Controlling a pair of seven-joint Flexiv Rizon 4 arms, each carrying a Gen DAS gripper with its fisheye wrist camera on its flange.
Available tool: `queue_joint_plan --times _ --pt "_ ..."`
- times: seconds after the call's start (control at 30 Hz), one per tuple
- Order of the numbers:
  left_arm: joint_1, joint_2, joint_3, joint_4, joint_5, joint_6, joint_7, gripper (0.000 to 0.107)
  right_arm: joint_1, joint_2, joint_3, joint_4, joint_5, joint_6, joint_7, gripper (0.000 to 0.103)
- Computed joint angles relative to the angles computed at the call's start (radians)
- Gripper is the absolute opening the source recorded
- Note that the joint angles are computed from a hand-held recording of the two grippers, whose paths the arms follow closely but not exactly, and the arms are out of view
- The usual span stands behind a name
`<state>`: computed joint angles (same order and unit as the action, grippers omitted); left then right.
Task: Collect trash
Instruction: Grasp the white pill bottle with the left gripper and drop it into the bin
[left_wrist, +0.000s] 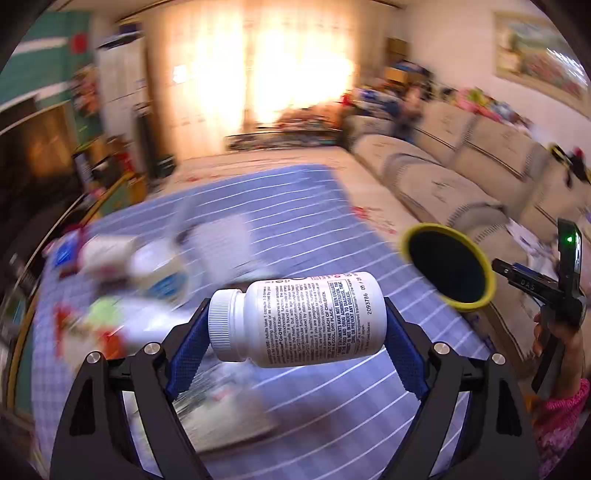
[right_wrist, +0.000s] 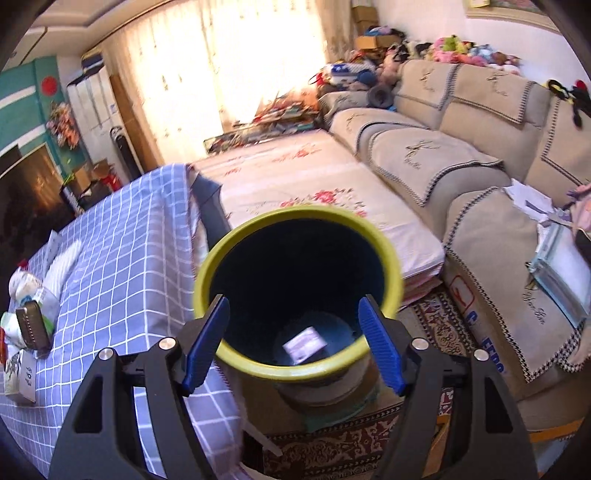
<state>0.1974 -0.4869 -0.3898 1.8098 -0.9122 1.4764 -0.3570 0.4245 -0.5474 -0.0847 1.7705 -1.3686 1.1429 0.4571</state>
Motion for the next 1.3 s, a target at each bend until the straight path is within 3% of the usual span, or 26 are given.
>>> queue_joint_plan --times 0.07,0.17,0.3,0.47,0.63,0.77,0.9,1.03,1.3 --pt "-0.053 -0.029 0.028 -0.048 0.063 -0.043 -0.032 0.085 -0.002 0.038 -0.004 0.044 -0.034 -0.016 0.045 0.069" --pt "-0.148 -0.100 0.089 -0.177 0.186 -0.185 -0.126 0.085 -0.021 0.089 0.015 0.104 -0.071 -0.049 0.100 0.070" --pt "-0.262 -0.218 0.138 -0.347 0.330 -0.245 -0.200 0.085 -0.058 0.129 0.050 0.153 -0.101 -0.073 0.138 0.071" --pt "-0.389 -0.396 0.249 -0.649 0.522 -0.477 -0.377 0.085 -0.094 0.147 0.074 0.181 -0.100 -0.083 0.158 0.071" --pt "-0.453 -0.560 0.304 -0.934 0.641 -0.685 -0.512 0.085 -0.115 0.148 0.078 0.193 -0.097 -0.076 0.174 0.072" --pt "-0.462 -0.626 0.304 -1.044 0.683 -0.746 -0.555 0.086 -0.123 0.144 0.079 0.195 -0.099 -0.064 0.183 0.072" --pt "-0.457 -0.642 0.287 -1.073 0.692 -0.742 -0.565 0.092 -0.123 0.138 0.078 0.188 -0.092 -0.060 0.175 0.072" --pt "-0.437 -0.601 0.268 -1.013 0.684 -0.707 -0.557 0.092 -0.116 0.138 0.078 0.182 -0.092 -0.062 0.173 0.073" --pt "-0.293 -0.347 0.139 -0.587 0.538 -0.476 -0.422 0.095 -0.102 0.137 0.083 0.172 -0.088 -0.067 0.157 0.075"
